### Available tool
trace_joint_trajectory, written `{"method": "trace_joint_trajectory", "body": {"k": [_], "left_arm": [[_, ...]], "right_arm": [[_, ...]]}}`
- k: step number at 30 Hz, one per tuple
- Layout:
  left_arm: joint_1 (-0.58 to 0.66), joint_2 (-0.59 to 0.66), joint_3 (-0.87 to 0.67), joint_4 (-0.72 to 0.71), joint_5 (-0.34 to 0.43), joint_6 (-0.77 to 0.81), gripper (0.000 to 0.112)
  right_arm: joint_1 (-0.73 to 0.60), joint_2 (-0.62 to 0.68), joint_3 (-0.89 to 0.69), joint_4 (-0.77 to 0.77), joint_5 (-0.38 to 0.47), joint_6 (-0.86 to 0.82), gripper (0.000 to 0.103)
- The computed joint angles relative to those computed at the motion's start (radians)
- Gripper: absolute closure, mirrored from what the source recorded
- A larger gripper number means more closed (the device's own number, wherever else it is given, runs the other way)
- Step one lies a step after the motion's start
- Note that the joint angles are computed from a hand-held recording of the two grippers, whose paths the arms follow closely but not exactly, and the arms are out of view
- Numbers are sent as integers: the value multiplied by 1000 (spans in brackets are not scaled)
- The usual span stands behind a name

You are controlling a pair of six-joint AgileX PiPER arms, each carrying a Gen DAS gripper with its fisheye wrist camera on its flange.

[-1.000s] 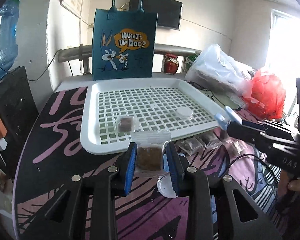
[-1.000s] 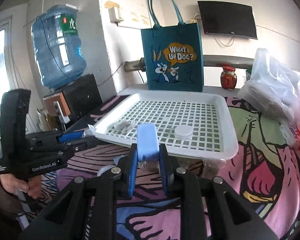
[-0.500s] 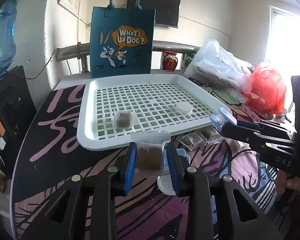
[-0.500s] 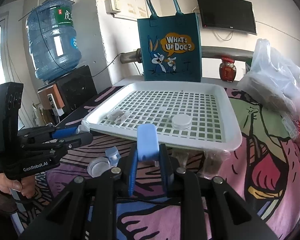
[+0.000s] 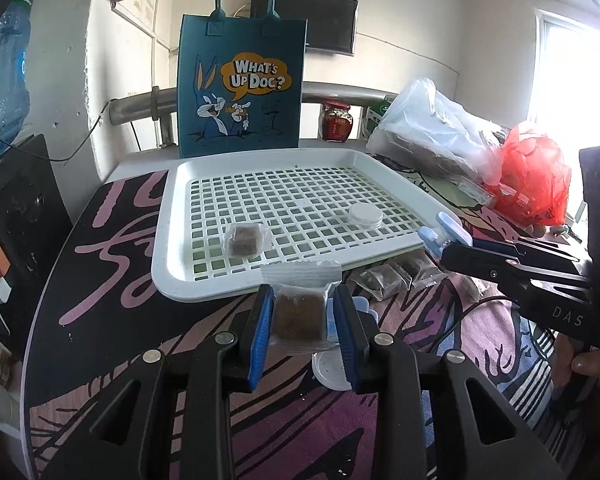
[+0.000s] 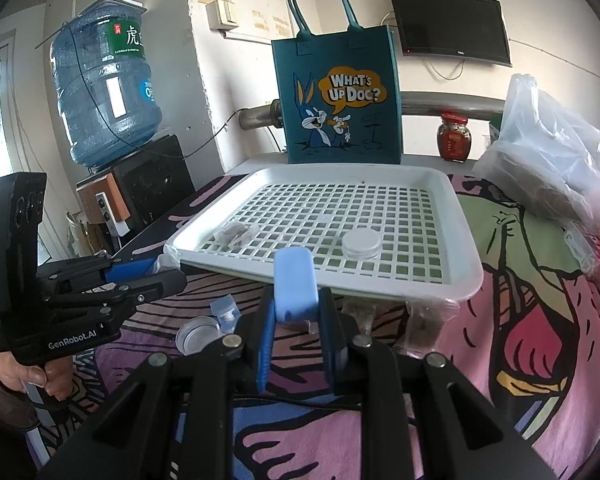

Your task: Organize objects

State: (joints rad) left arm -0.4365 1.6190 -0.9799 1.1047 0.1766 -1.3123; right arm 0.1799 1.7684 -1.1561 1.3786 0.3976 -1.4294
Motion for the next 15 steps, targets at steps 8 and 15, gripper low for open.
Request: {"method": "trace_joint_trajectory", "body": {"k": [8,15], "left_arm": [[-1,3,0,-7,-2,3,82],[0,4,0,-18,-4,14,82]], "right_arm": [[0,-1,0,-4,3,8,83],[-3,4,-4,-10,10,17,83]]}}
